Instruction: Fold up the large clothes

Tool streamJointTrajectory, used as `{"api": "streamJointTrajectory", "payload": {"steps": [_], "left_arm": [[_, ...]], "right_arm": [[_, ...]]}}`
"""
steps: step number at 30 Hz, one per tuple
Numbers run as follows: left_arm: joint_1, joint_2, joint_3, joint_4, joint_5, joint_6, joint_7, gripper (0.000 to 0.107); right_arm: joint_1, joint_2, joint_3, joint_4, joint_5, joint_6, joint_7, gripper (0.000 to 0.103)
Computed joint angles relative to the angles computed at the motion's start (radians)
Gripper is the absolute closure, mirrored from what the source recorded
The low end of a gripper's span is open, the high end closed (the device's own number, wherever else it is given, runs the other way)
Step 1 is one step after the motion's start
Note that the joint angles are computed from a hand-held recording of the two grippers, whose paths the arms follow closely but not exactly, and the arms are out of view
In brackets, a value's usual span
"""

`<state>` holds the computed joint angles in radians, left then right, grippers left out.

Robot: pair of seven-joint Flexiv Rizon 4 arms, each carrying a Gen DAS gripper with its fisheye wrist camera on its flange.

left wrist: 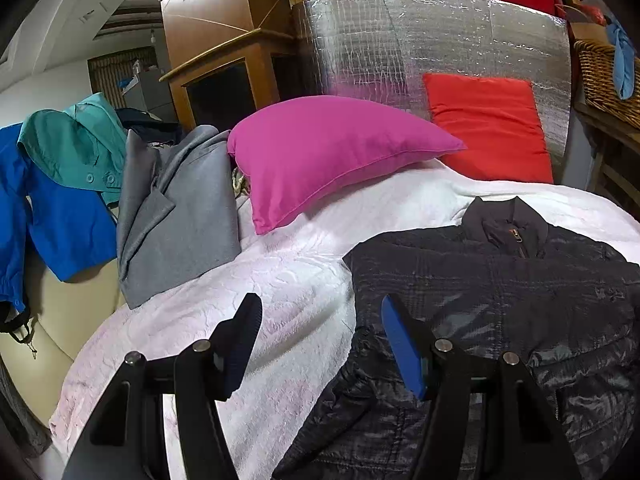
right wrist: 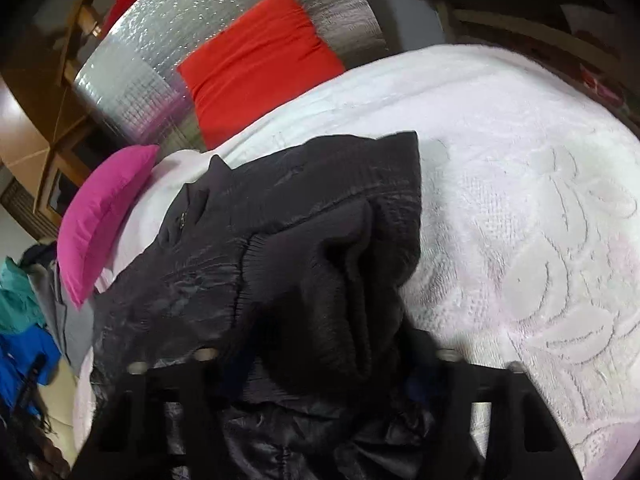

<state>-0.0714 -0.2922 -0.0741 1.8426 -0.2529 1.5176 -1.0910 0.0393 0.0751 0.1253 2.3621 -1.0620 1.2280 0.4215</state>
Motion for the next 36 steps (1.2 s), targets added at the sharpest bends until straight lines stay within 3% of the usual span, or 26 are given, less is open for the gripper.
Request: {"api": "streamJointTrajectory", "payload": {"steps": [2, 6, 9, 12, 13, 15, 18, 21, 25, 26, 27, 29, 30, 34, 36], "left_arm": [[-0.007, -0.006, 0.010, -0.009, 0.008, -0.007, -0.010, 0.043], [-0.036, -0.027, 0.052, -0.037, 0.049, -0.033, -0.048, 0.043], [-0.028, -0.046, 0.045, -0.064, 0.052, -0.107, -0.049, 0.033], [-0.047, -0.078, 0.080, -0.119, 0.098, -0.227, -0.081, 0.031], [-0.045, -0.089, 0.081, -0.139, 0.104, -0.275, -0.084, 0.031], [-0.029, -0.101, 0.066, -0.158, 0.091, -0.341, -0.078, 0.031], [-0.005, -0.122, 0.050, -0.187, 0.058, -0.418, -0.089, 0.031], [0.032, -0.138, 0.005, -0.193, -0.015, -0.461, -0.038, 0.030], [0.065, -0.162, -0.042, -0.200, -0.132, -0.522, 0.012, 0.030], [0.075, -0.165, -0.056, -0.199, -0.165, -0.541, 0.033, 0.030], [0.080, -0.167, -0.065, -0.200, -0.191, -0.560, 0.049, 0.030], [0.084, -0.165, -0.080, -0.190, -0.240, -0.572, 0.086, 0.050], [0.077, -0.164, -0.073, -0.192, -0.242, -0.575, 0.088, 0.060], [0.053, -0.151, -0.054, -0.182, -0.239, -0.528, 0.091, 0.069], [0.044, -0.154, -0.040, -0.191, -0.223, -0.535, 0.076, 0.069]], "right_arm": [[0.001, 0.021, 0.010, -0.006, -0.037, -0.053, 0.020, 0.065], [-0.020, 0.054, 0.010, -0.005, -0.148, -0.058, 0.083, 0.066], [0.011, 0.007, 0.007, -0.003, 0.046, -0.067, -0.044, 0.065], [-0.013, 0.023, -0.007, 0.014, 0.026, 0.009, 0.004, 0.062], [-0.022, 0.033, -0.007, 0.019, 0.016, 0.025, 0.015, 0.060], [-0.043, 0.054, -0.003, 0.028, -0.010, 0.053, 0.038, 0.035], [-0.079, 0.086, 0.000, 0.047, -0.057, 0.098, 0.069, 0.034], [-0.133, 0.091, -0.007, 0.061, -0.151, 0.171, 0.133, 0.034], [-0.215, 0.016, -0.066, 0.026, -0.466, 0.348, 0.391, 0.034], [-0.201, -0.014, -0.073, 0.013, -0.452, 0.350, 0.372, 0.037], [-0.183, -0.028, -0.070, 0.015, -0.396, 0.341, 0.317, 0.049], [-0.126, -0.048, -0.045, 0.019, -0.207, 0.276, 0.144, 0.056], [-0.109, -0.039, -0.037, 0.016, -0.188, 0.230, 0.123, 0.064], [-0.102, 0.029, -0.029, -0.007, -0.338, 0.141, 0.212, 0.071], [-0.083, 0.038, -0.017, -0.013, -0.322, 0.091, 0.177, 0.071]]}}
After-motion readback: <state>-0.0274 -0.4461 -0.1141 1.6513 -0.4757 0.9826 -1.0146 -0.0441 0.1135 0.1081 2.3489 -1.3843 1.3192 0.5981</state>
